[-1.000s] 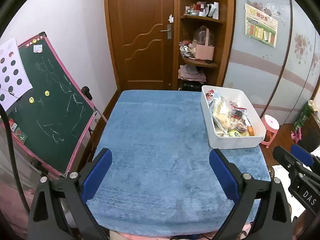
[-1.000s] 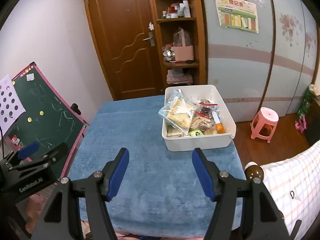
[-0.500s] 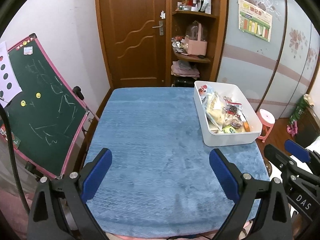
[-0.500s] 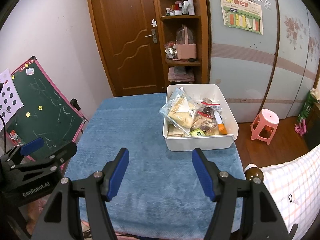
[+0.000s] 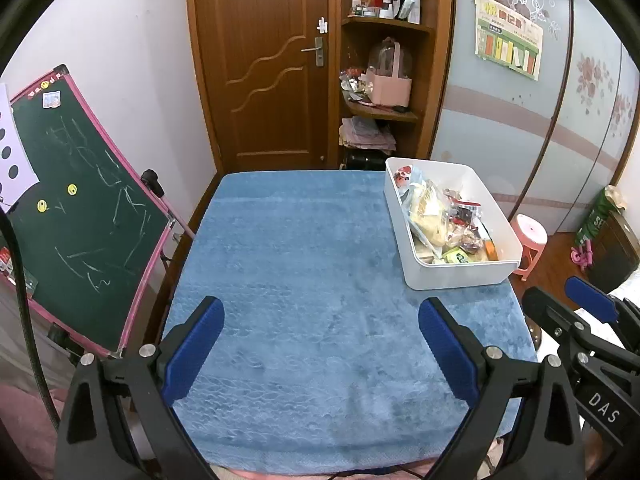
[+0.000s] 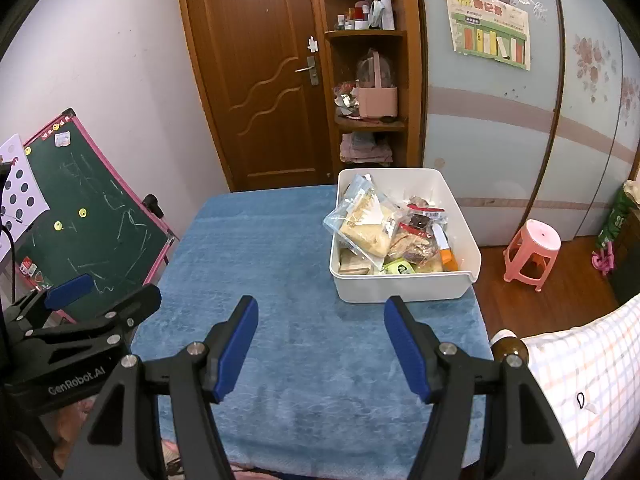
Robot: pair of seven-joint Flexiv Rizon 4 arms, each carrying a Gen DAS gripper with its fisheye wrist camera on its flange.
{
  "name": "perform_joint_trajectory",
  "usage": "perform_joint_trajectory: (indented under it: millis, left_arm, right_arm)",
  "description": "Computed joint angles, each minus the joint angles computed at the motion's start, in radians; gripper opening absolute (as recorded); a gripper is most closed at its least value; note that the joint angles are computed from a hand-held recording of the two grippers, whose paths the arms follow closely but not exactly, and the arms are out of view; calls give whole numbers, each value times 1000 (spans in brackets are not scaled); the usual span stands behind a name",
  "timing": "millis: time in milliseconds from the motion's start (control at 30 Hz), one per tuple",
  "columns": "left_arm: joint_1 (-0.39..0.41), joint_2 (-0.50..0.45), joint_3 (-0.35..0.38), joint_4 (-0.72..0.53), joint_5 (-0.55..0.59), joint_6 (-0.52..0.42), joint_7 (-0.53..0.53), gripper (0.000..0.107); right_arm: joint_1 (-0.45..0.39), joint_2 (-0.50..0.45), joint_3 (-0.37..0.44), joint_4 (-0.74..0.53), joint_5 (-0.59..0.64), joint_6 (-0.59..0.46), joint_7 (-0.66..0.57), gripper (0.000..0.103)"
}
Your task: Organize snacks
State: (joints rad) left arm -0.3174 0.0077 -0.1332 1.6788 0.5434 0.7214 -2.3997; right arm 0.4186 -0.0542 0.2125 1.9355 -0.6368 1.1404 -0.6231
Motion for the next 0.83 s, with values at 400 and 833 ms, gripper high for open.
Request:
perform_joint_trajectory:
  millis: [400,833]
  left_arm:
    - [1,-4,2,1,-9,2,14,97]
    - [-2,-6,4,4,-23,-6,19,97]
  right_arm:
    - [3,-5,2,-9,23,-7,-18,66]
    - [3,-3,3,-9,44,-9,-36,66]
